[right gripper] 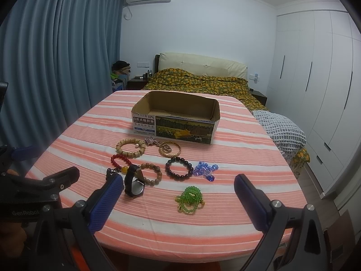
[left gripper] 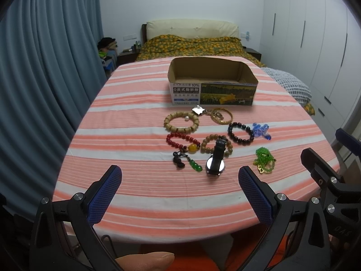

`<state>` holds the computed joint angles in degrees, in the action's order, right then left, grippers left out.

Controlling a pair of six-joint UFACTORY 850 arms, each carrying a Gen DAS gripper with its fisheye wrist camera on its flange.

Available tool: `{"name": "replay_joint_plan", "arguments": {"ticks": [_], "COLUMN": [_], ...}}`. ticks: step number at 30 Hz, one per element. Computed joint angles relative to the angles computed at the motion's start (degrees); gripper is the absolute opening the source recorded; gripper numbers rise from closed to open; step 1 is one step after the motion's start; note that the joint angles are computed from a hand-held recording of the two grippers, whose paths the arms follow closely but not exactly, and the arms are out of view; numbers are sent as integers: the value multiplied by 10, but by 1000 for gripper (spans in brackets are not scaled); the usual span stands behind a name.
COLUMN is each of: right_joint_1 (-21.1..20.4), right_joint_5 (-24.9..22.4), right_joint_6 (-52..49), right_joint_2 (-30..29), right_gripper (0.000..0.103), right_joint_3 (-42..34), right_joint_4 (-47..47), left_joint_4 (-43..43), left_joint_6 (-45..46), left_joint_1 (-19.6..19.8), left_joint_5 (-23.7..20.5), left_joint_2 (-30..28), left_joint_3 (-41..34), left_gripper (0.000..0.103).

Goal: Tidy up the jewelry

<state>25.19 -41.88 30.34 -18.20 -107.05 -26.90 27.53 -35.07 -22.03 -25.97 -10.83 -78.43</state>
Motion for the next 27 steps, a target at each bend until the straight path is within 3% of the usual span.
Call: {"name": "replay_joint_plan", "arguments": {"ticks": [27], "right_joint_1": [-1], "right_joint_5": [-3], "right_joint_6": [2], "right_joint_2": [2], "right_gripper": [101], "right_joint_3": [5], "right_joint_4": [0], "left_joint_4": [8], "left_joint_6": [3], "left_joint_1": [0], "left_joint_5": [-6], "left_joint_2": [-6], "left_joint_3": [-1], "left_gripper": [103]}}
